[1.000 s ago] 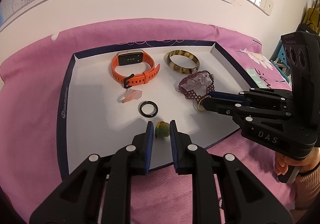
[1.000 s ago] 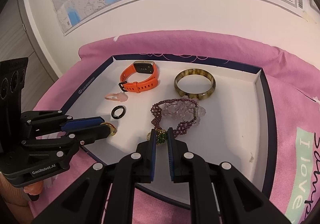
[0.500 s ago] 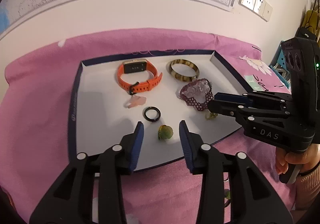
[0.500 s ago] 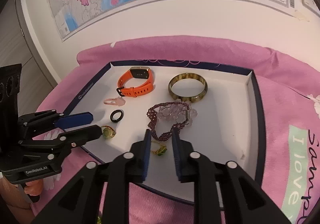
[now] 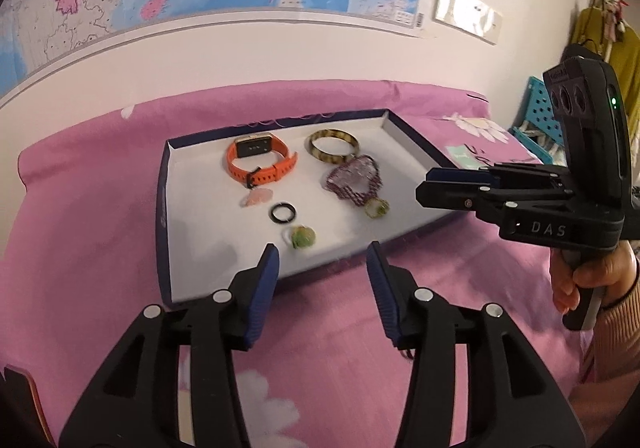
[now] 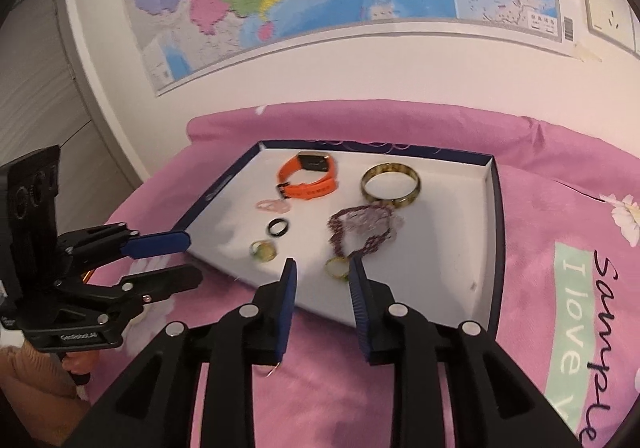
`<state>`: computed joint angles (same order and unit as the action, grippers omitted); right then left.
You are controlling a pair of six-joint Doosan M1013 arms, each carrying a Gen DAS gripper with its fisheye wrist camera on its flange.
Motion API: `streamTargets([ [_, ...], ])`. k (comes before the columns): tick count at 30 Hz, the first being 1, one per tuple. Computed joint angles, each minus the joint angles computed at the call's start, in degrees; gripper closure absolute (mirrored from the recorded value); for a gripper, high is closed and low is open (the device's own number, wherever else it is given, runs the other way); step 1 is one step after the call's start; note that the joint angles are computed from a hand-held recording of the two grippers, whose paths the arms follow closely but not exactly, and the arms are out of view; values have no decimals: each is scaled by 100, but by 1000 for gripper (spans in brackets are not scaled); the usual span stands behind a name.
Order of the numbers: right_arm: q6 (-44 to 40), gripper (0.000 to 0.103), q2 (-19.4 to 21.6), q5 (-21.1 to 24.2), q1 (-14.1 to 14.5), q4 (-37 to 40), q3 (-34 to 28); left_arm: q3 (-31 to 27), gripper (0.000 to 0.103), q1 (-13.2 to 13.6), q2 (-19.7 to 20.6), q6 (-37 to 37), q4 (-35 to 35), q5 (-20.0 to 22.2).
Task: Organize jewelry
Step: 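Open both grippers to drop the two rings into the box, then close the left gripper on the green ring with black band while the right approaches a silver ring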
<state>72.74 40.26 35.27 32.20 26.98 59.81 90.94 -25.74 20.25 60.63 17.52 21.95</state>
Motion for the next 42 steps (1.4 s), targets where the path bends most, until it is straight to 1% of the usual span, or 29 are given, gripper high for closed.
streamTargets([
  [3, -292, 77, -121, 29, 29, 153, 216, 113, 57, -30, -61, 267, -200, -30],
  [5, -393, 77, -155, 99, 46, 192, 297, 187, 57, -45, -92, 681, -544, -48],
  [10, -277, 77, -174, 201, 69, 114, 449, 251, 56, -121, -76, 1737, -1396, 16],
  [15, -238, 77, -172, 241, 52, 218, 539, 218, 56, -204, 6, 2454, -2009, 126],
  [16, -232, 77, -173, 236, 51, 219, 550, 199, 56, -224, 27, 2491, -2009, 157],
  [18, -216, 76, -178, 233, 50, 227, 571, 135, 56, -266, 83, 2395, -1870, 262],
  [21, -218, 75, -186, 243, 47, 260, 598, 63, 60, -275, 157, 2419, -1944, 371],
  [22, -224, 75, -186, 245, 44, 285, 601, 39, 63, -279, 184, 2347, -1892, 421],
  [24, -233, 73, -189, 230, 44, 301, 604, 29, 67, -288, 198, 2163, -1713, 440],
  [27, -256, 72, -191, 238, 45, 320, 608, 43, 80, -309, 187, 1794, -1372, 452],
  [31, -287, 72, -179, 284, 67, 280, 583, 92, 81, -278, 148, 1775, -1451, 377],
  [33, -243, 72, -169, 291, 99, 150, 557, 125, 81, -259, 123, 1607, -1374, 345],
  [37, -194, 73, -99, 454, 160, -64, 424, 186, 81, -206, 74, 1295, -1246, 297],
  [39, -73, 79, -64, 492, 198, -284, 354, 226, 81, -174, 39, 1153, -1182, 267],
  [42, 66, 82, -28, 504, 225, -478, 279, 269, 81, -125, 2, 1032, -1177, 233],
])
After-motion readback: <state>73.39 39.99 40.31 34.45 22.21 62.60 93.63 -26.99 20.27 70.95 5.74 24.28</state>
